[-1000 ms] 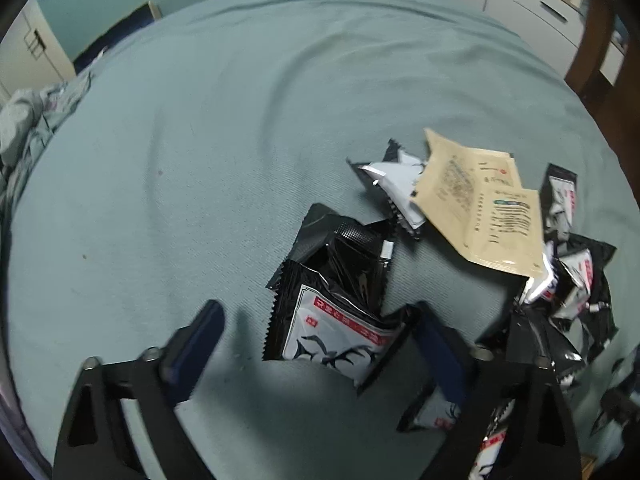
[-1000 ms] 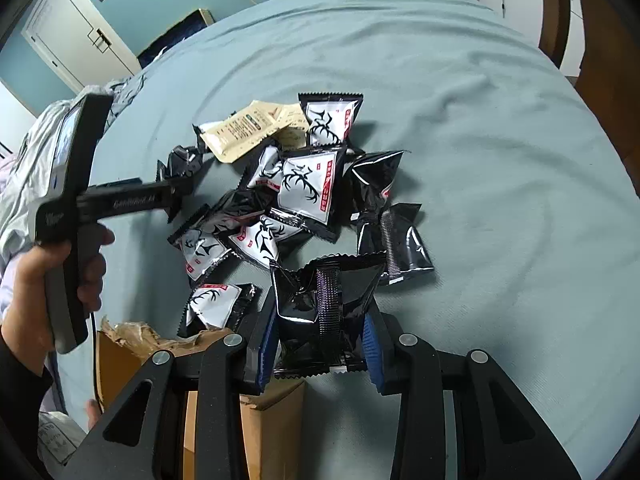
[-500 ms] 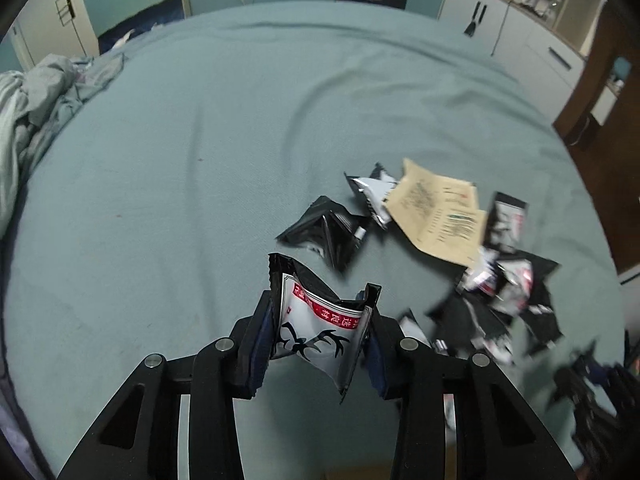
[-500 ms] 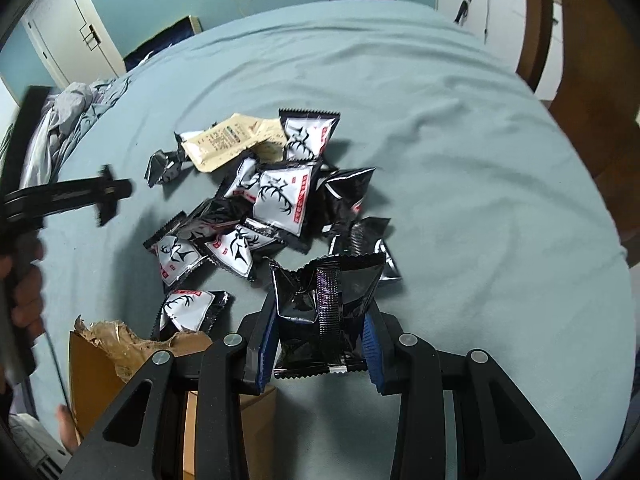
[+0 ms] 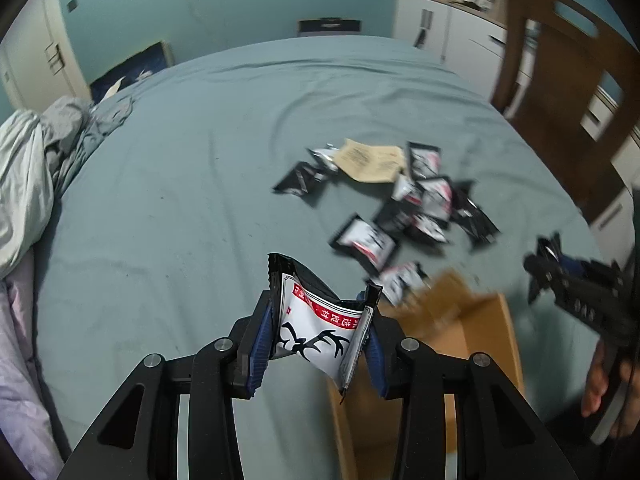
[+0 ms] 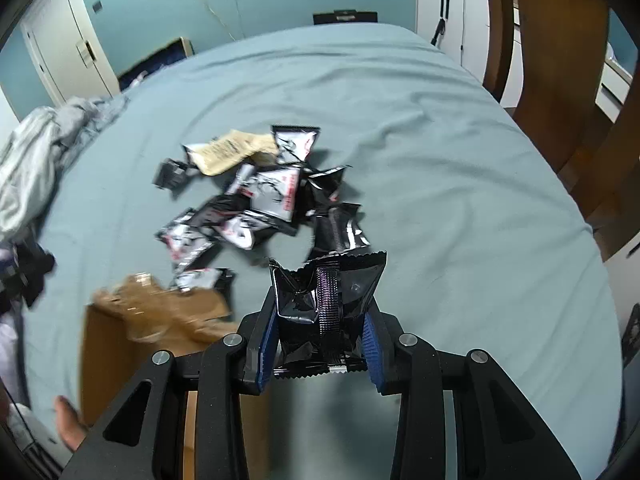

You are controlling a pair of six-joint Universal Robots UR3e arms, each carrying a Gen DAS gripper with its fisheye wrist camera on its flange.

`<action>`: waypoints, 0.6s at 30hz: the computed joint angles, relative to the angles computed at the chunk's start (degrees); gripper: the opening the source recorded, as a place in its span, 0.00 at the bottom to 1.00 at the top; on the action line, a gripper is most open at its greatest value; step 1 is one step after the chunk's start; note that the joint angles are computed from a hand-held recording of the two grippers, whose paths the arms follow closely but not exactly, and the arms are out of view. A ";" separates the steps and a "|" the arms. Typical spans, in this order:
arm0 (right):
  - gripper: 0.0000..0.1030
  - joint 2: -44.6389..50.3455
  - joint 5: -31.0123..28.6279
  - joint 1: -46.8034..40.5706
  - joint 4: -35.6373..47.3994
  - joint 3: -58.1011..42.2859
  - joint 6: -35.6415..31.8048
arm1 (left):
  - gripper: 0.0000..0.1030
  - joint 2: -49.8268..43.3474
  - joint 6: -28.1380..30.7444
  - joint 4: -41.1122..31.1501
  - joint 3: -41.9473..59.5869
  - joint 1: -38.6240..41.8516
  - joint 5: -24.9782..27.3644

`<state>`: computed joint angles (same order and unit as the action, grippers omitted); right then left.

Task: Organize snacks
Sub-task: 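Carry both packets over the cardboard box and release them inside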

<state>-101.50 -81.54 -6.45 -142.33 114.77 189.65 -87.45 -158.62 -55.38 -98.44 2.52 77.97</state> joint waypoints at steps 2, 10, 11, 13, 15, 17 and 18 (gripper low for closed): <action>0.34 -3.88 2.21 -1.30 0.19 3.15 0.65 | 0.39 3.35 1.64 -1.78 -2.22 0.18 -1.42; 0.34 -15.96 5.82 -1.25 2.53 10.34 1.28 | 0.42 7.54 6.53 -6.31 -5.24 -1.98 -3.41; 0.34 -16.52 6.31 -1.18 2.32 10.74 1.08 | 0.43 7.89 7.05 -6.77 -5.56 -2.30 -3.42; 0.34 -17.62 7.07 -0.53 1.66 11.50 0.46 | 0.45 8.70 8.35 -6.91 -6.34 -3.24 -2.99; 0.34 -18.06 7.63 -0.05 1.08 12.07 -0.28 | 0.50 9.27 9.23 -5.61 -7.13 -4.39 -2.30; 0.34 -17.46 7.49 0.53 -0.30 12.46 -0.95 | 0.57 9.40 9.58 -5.48 -7.05 -4.30 -2.79; 0.34 -17.26 7.27 0.77 -0.65 12.46 -1.41 | 0.64 9.41 9.46 -5.12 -7.00 -4.09 -2.84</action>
<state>-118.76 -74.28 -5.68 -142.98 127.23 188.24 -78.04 -149.16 -60.50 -105.43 -1.57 75.13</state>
